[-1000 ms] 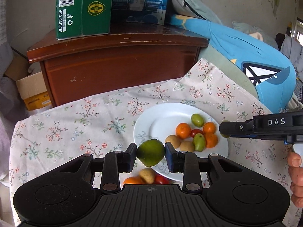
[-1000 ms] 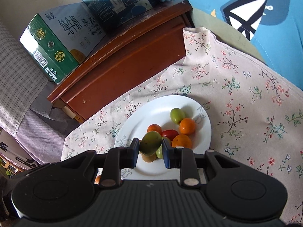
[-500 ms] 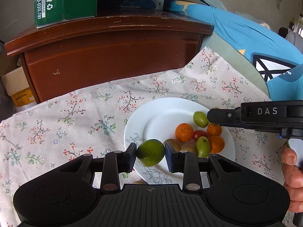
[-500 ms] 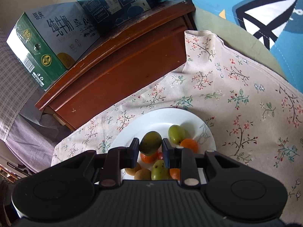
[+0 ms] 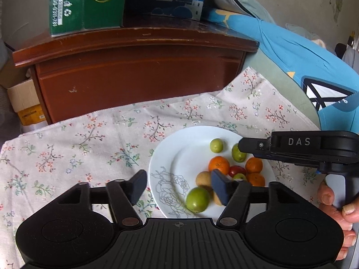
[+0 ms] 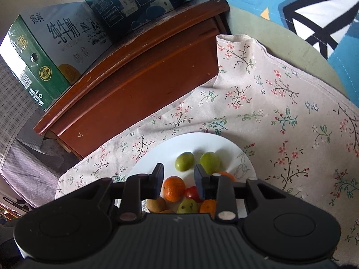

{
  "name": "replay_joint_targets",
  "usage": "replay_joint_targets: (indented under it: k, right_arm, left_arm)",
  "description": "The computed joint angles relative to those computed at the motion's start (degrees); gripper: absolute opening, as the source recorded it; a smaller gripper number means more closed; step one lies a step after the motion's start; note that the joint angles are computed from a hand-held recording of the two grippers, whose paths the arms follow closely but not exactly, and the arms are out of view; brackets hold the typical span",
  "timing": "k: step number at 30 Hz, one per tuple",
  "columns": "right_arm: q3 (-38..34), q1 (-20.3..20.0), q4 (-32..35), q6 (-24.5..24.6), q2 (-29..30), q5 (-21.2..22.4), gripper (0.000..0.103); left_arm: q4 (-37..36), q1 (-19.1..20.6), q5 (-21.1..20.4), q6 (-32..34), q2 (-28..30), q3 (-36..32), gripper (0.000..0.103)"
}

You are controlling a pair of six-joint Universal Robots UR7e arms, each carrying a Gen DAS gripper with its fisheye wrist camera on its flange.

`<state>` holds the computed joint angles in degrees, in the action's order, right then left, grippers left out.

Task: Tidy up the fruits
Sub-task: 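Open both grippers to release the green apple and mango onto the plate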

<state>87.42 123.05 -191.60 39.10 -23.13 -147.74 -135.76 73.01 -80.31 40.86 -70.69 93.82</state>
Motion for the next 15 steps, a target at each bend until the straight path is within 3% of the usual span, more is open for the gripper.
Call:
replay_joint_targets:
  k: [6, 15]
  right_arm:
    - [-0.7, 0.8, 1.3, 0.8, 0.2, 0.0, 0.039]
    - [-4.2, 2.8, 7.4, -4.1, 2.1, 0.9, 0.042]
  left_arm:
    - [-3.4, -0.3, 3.0, -0.1, -0.5, -0.3, 0.085]
    - [0.9, 0.1, 5.9, -2.9, -0.2, -3.6, 0.087]
